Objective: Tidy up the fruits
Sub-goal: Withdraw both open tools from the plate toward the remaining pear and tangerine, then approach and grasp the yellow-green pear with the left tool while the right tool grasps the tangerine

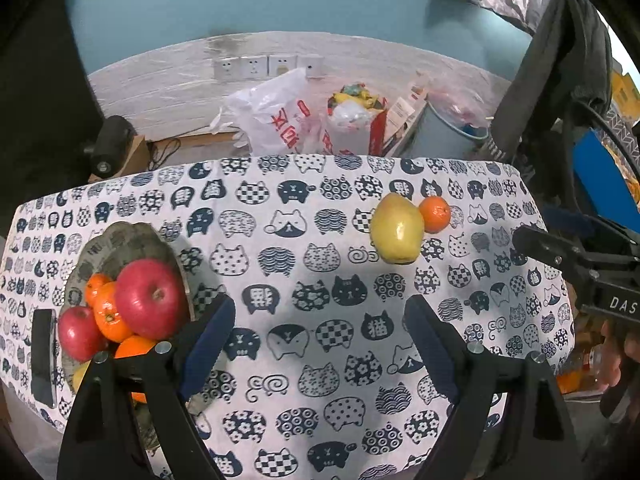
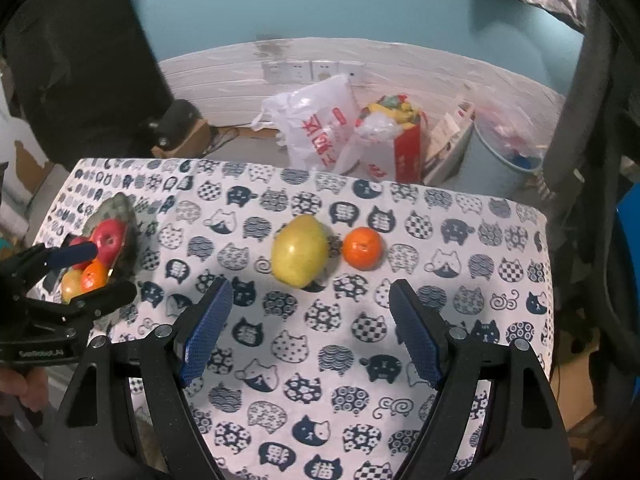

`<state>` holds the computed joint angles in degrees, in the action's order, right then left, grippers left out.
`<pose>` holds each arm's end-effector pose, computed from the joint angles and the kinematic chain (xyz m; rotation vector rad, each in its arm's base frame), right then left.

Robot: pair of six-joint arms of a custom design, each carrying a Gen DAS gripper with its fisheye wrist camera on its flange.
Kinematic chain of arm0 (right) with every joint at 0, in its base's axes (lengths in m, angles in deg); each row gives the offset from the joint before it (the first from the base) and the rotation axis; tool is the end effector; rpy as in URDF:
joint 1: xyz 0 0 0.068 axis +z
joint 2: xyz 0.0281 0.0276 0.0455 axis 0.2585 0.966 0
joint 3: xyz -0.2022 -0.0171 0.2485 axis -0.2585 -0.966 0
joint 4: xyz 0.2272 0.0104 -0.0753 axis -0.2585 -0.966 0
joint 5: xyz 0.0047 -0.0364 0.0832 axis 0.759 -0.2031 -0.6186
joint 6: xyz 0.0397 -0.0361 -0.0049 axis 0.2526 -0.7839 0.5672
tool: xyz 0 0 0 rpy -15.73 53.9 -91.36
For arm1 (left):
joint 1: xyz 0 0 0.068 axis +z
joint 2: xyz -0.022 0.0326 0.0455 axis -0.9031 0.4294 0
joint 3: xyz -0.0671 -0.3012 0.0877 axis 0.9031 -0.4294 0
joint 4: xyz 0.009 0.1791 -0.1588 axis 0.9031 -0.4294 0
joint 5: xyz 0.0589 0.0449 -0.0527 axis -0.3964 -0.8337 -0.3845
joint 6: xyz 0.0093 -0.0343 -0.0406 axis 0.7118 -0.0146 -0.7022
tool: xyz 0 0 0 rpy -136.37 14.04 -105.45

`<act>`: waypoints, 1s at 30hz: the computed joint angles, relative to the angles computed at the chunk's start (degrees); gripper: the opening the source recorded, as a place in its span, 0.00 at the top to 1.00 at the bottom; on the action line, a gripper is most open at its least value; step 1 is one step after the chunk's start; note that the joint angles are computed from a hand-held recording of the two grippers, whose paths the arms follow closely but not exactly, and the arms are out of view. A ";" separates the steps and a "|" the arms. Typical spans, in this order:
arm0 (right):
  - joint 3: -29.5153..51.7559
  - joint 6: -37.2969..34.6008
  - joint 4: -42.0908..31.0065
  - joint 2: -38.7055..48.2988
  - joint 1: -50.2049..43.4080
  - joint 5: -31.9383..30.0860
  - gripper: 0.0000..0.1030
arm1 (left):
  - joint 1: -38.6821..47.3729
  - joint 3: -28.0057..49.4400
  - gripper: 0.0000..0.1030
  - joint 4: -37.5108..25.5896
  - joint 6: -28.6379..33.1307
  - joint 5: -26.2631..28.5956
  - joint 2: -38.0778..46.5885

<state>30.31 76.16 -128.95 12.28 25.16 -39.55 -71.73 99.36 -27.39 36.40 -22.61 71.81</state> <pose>0.1697 0.0277 0.2985 0.3321 2.5819 0.1171 0.2680 -0.0447 0.2630 0.7950 2.5668 -0.3404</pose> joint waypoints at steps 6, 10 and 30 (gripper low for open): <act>-2.33 -3.81 1.83 0.90 -7.39 -3.27 0.21 | -3.97 0.42 0.14 1.16 -2.24 -1.14 3.04; -3.85 -6.63 3.49 2.25 -13.02 -5.69 0.21 | -6.89 1.13 0.14 2.55 -4.16 -1.77 5.89; -10.95 -16.45 17.58 15.02 -30.89 -14.65 0.21 | -20.69 5.06 0.14 12.20 -9.99 -6.10 20.81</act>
<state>19.35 59.72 -111.36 27.30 -5.73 -54.20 -92.42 104.42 -15.19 26.40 -28.72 92.62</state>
